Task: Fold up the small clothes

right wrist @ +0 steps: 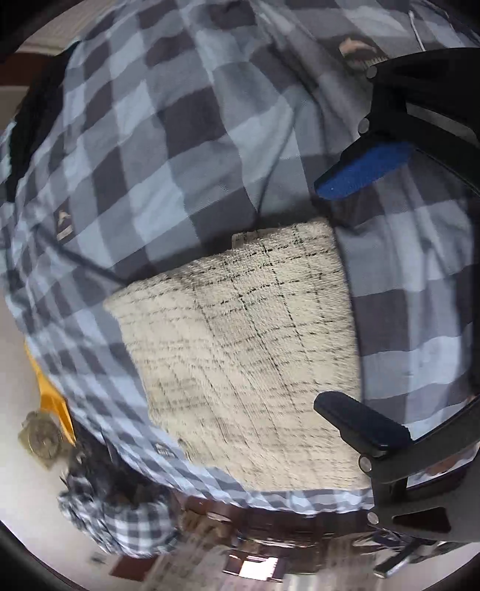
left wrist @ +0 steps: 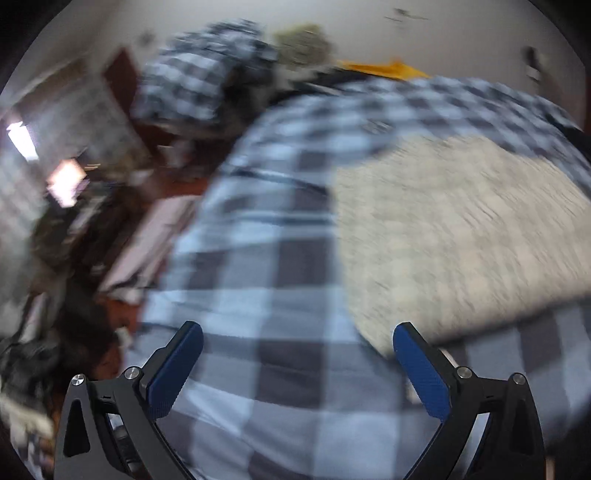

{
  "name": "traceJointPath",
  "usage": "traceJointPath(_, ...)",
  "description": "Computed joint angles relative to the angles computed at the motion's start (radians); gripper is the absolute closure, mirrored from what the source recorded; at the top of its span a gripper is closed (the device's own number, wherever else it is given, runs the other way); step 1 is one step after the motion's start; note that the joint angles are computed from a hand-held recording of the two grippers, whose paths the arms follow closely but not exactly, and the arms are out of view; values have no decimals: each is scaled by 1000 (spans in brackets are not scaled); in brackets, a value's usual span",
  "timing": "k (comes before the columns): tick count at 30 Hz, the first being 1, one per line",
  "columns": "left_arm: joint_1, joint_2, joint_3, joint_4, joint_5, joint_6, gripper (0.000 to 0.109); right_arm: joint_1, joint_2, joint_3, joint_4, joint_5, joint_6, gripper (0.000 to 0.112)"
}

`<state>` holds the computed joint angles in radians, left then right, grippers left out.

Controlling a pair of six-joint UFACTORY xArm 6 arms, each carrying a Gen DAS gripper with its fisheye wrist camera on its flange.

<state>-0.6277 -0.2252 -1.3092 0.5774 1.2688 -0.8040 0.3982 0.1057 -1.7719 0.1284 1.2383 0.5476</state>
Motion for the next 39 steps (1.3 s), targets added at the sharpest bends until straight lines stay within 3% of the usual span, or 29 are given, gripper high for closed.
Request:
traceJointPath(2, 36, 38, -33, -138, 8, 96, 6, 0, -37, 39, -25, -18, -1, 10)
traceJointPath(4, 52, 71, -50, -171, 7, 123, 6, -1, -60, 87, -63, -36, 34, 10)
traceJointPath(8, 108, 122, -49, -298, -67, 203, 6, -53, 14, 62, 33, 41, 65, 10)
traceJointPath(10, 129, 135, -33, -347, -130, 229, 6, -70, 39, 55, 55, 58, 91, 10)
traceJointPath(13, 167, 140, 12, -555, -264, 375, 6, -81, 89, 27, 68, 78, 83, 10)
traceJointPath(15, 173, 149, 14, -629, -287, 422, 6, -81, 124, 6, 121, 89, 40, 10)
traceJointPath(19, 168, 187, -21, -628, -282, 425, 6, -49, 203, -79, 142, 135, -37, 10)
traceJointPath(21, 175, 228, -64, -594, -234, 394, 6, -33, 241, -124, 115, 147, -54, 12)
traceJointPath(22, 178, 246, -82, -595, -209, 385, 6, -27, 252, -136, 104, 148, -60, 15)
traceJointPath(24, 188, 265, -94, -630, -196, 387, 6, -12, 287, -177, 78, 176, -72, 39)
traceJointPath(26, 190, 268, -96, -648, -210, 395, 14, 0, 318, -220, 54, 215, -71, 45)
traceJointPath(27, 192, 267, -95, -666, -219, 405, 27, 2, 315, -214, 54, 205, -73, 52)
traceJointPath(28, 194, 270, -96, -690, -231, 417, 41, 4, 308, -203, 53, 191, -74, 62)
traceJointPath(30, 193, 291, -126, -707, -236, 418, 54, 10, 291, -181, 45, 167, -71, 75)
traceJointPath(31, 191, 300, -141, -700, -233, 414, 63, 11, 277, -159, 49, 143, -73, 88)
traceJointPath(33, 186, 308, -162, -691, -234, 414, 75, 16, 252, -124, 68, 92, -81, 93)
traceJointPath(36, 196, 286, -157, -732, -256, 433, 83, 22, 204, -53, 77, 9, -90, 97)
traceJointPath(39, 209, 231, -102, -813, -336, 447, 86, 15, 144, 38, 136, -83, -93, 98)
